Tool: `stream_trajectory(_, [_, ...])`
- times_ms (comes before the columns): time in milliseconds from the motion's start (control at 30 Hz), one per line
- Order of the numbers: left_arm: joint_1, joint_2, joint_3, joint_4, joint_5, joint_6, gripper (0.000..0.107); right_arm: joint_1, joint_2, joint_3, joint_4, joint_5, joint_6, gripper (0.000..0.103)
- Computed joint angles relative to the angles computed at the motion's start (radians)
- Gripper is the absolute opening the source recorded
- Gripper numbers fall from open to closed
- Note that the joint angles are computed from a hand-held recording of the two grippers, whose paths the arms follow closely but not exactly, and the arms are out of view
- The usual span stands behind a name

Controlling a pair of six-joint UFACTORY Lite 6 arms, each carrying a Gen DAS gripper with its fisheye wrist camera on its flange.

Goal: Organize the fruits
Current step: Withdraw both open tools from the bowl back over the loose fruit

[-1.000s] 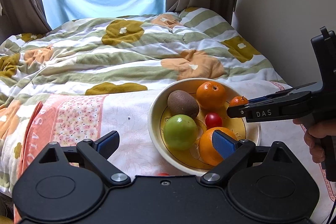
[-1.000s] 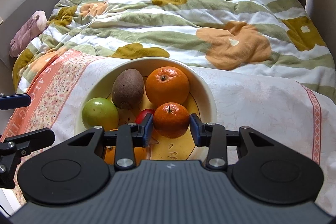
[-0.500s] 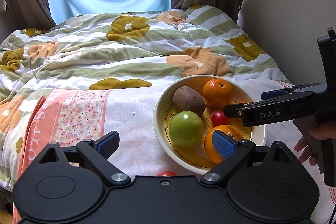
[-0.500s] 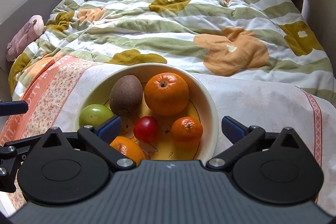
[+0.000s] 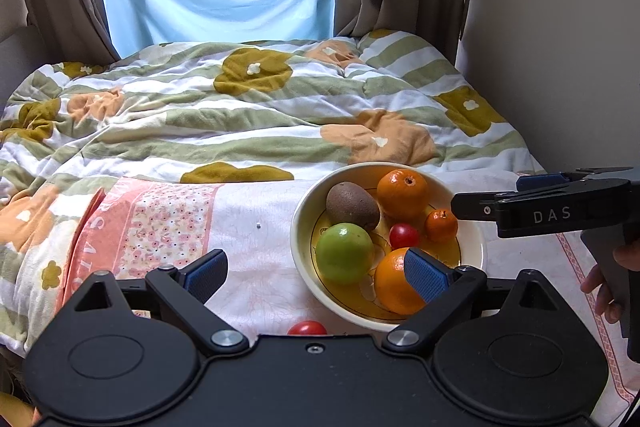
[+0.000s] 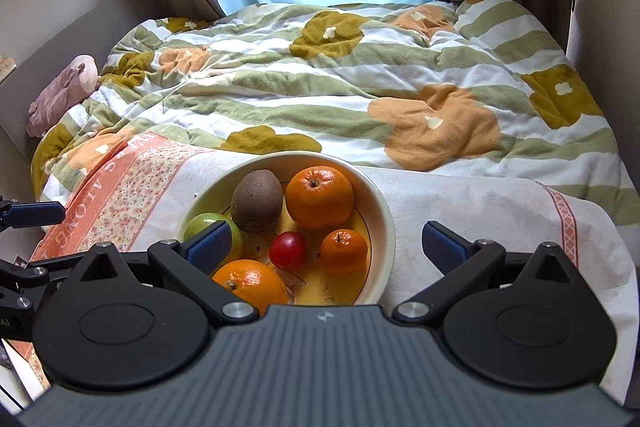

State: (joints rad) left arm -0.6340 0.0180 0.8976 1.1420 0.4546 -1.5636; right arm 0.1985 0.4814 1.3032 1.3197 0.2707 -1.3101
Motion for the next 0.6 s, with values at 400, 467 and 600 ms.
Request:
stream_trajectory(400, [-0.258,-0.222,-0.089,-0.031,0.278,-0.112,0.097,-0.093,-0.441,-0.33,-0.122,0.099,0.081,0.103])
stream_trajectory(467, [-0.316,-0.246,-0.097,-0.035,0.337,-0.136,0.097,-0.1,-0.52,-0.384,-0.181,0.094,0.125,0.103])
stream_trajectory(600, [-0.43,-0.271,-0.104,-0.04,0.456,-0.186,0.098,-0.125,-0.658,-0.486,-0.249,0.124,0.168,0.103])
